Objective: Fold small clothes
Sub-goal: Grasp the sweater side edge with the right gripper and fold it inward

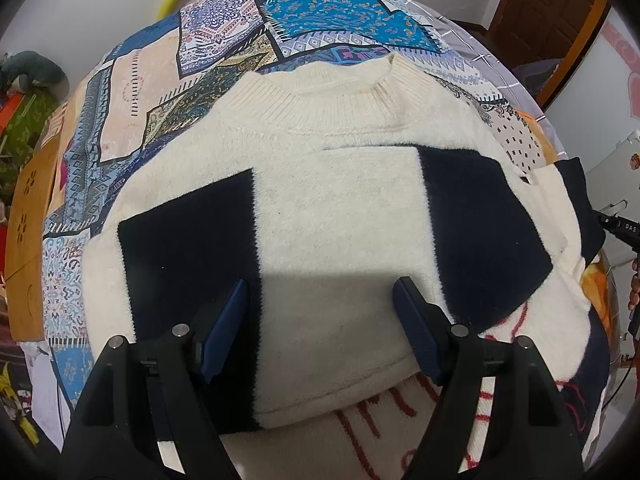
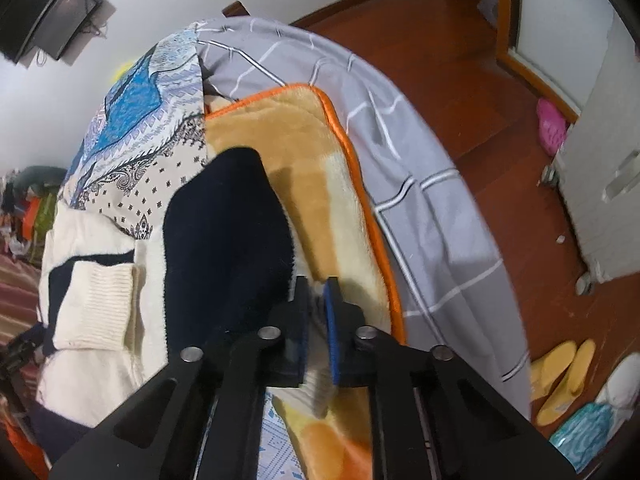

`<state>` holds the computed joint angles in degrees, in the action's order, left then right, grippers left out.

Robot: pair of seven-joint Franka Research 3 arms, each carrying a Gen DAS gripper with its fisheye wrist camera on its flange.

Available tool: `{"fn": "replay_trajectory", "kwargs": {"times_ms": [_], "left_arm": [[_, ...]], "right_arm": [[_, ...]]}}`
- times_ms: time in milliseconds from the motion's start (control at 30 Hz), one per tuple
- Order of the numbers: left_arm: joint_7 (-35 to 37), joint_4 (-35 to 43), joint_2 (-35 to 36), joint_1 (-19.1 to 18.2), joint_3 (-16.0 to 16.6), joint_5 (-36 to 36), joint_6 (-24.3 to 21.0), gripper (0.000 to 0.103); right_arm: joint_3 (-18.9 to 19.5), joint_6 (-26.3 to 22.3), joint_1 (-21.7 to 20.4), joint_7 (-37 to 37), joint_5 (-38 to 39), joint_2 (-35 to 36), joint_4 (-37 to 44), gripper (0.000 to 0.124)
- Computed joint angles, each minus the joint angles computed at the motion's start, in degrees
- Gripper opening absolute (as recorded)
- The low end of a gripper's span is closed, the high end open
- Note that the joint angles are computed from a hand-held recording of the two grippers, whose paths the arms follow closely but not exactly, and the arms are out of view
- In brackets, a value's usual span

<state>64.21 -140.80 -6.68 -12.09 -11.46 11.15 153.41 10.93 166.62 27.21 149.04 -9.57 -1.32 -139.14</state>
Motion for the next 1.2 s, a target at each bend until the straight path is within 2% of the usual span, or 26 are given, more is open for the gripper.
{"fn": "replay_trajectory", "kwargs": {"times_ms": [333,567,733,833,1067,1200], "left_arm": [[0.51,-1.81,-2.40,-0.24,0.27,-1.01,0.77,0.075],[1.34,-4.08,-5.68,-0.66,0.96,-1.75,2.41,0.075],[2.38,-6.18,-8.35,-1.10,1.96,-3.48,3.96,0.075],[3.61,-7.76,-10.35,-1.46,2.93,-5.00,4.83,0.075],[4.77,-11.85,-15.73,-0.77,4.23,-4.99,6.04,0.075],[6.18,-14.74,-19.35,-1.01,6.14,-5.95,6.80,0.075]], "right_arm": [[3.16,-1.78,-2.88,1.41,-6.00,-6.73,1.51,0.005],[5.41,-4.72,-1.79,-2.63,-7.68,-5.12,9.70,0.005],[5.39,-5.67,2.46,-7.16,-8.24,0.17,19.01,0.005],[4.61,-5.04,5.66,-11.09,-5.67,4.46,24.67,0.005],[3.02,-7.11,12.52,-17.38,-2.38,15.95,39.44,0.005],[2.04,-8.89,15.81,-20.26,0.80,21.78,46.74,0.005]]}}
